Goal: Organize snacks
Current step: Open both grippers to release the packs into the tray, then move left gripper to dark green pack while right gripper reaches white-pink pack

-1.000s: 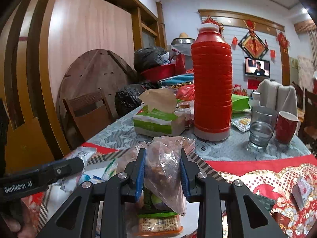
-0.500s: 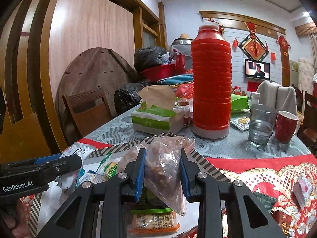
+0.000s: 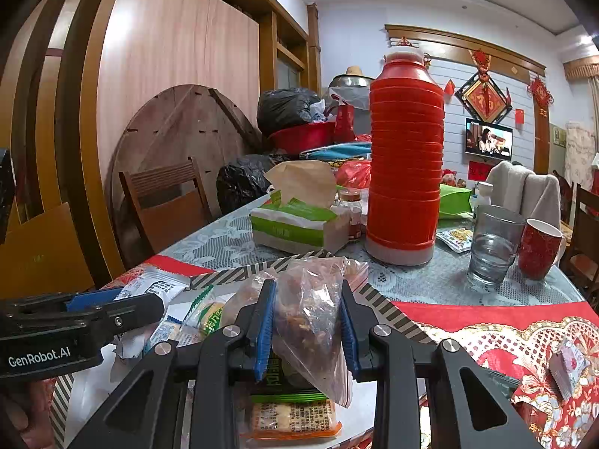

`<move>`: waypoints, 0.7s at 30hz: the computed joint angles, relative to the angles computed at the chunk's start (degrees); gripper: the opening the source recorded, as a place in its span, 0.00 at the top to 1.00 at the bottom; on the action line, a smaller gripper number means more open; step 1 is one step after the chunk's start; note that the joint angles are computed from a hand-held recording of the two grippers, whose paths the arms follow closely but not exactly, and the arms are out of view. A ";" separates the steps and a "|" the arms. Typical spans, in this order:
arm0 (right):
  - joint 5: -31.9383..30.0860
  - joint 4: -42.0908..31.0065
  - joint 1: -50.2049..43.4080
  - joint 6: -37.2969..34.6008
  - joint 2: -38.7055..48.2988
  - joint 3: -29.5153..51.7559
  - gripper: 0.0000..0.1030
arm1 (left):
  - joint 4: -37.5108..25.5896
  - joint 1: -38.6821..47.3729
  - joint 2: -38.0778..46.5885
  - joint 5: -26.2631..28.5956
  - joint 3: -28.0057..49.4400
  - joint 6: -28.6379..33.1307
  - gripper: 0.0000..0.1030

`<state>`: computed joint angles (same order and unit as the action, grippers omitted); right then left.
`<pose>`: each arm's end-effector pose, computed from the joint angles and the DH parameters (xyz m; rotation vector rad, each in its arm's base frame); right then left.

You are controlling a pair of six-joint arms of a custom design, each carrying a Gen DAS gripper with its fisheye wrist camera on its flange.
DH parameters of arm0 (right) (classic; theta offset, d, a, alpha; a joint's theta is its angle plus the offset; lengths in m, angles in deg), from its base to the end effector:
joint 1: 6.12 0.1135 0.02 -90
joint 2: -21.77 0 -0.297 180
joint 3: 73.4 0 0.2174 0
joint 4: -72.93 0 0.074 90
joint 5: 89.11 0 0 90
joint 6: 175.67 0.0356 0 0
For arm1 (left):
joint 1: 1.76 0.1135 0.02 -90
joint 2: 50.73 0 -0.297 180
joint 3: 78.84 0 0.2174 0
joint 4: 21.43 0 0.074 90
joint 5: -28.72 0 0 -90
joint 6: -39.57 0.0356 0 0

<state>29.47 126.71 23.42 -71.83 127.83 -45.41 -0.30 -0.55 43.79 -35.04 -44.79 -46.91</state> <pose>0.2199 0.1050 0.1429 0.0505 1.9397 0.0038 0.2328 -0.0108 0.1533 0.2872 2.1962 -0.4697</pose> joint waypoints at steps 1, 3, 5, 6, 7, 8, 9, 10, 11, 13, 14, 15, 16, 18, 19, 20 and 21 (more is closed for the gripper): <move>0.02 0.05 0.02 0.02 -0.01 -0.05 0.71 | 0.08 -0.05 0.05 -0.05 -0.02 -0.05 0.51; -0.01 -0.07 -0.02 0.01 0.03 0.03 0.71 | -0.09 -0.11 0.10 -0.08 0.04 0.06 0.51; -0.06 -0.62 -0.07 0.20 -0.22 0.13 0.70 | -0.27 -0.08 0.04 -0.20 -0.01 0.10 0.51; -0.18 -0.78 -0.17 0.27 -0.19 0.23 0.70 | -0.35 -0.11 0.06 -0.31 0.03 0.06 0.51; -0.20 -0.95 -0.24 0.43 -0.27 0.24 0.70 | -0.50 -0.14 0.12 -0.42 0.14 0.00 0.51; -0.53 -1.00 -0.42 0.58 -0.34 0.22 0.70 | -0.80 -0.15 0.15 -0.48 0.29 -0.06 0.51; -0.77 -1.01 -0.64 0.65 -0.34 0.25 0.67 | -1.09 -0.14 0.33 -0.50 0.55 -0.23 0.51; -0.59 -0.76 -0.70 0.89 -0.37 0.05 0.67 | -1.41 -0.11 0.47 -0.47 0.79 -0.36 0.51; -0.72 -0.49 -0.81 0.99 -0.38 -0.12 0.67 | -1.73 0.01 0.60 -0.37 1.01 -0.56 0.51; -0.70 -0.15 -0.89 0.95 -0.17 -0.15 0.67 | -2.14 0.17 0.76 -0.29 1.27 -0.80 0.51; -0.53 0.14 -0.82 0.87 -0.05 -0.21 0.67 | -2.53 0.16 0.66 -0.37 1.41 -0.90 0.48; -0.28 0.38 -0.67 0.76 0.02 -0.27 0.66 | -2.64 0.27 0.72 -0.15 1.48 -1.16 0.41; -0.08 0.64 -0.52 0.62 0.08 -0.34 0.66 | -2.69 0.25 0.70 -0.41 1.49 -1.45 0.36; 0.70 1.53 -0.13 0.48 0.32 -0.66 0.63 | -1.71 0.23 0.48 -1.00 0.98 -2.27 0.24; 1.00 1.95 0.03 0.41 0.43 -0.80 0.60 | -0.85 0.40 0.30 -1.09 0.59 -2.62 0.24; 1.50 2.66 0.30 0.29 0.61 -1.05 0.59 | -0.27 0.77 0.20 -0.80 0.37 -2.94 0.24; 2.23 3.40 0.72 0.24 0.76 -1.38 0.57 | -0.21 1.20 0.16 -0.29 0.41 -3.20 0.24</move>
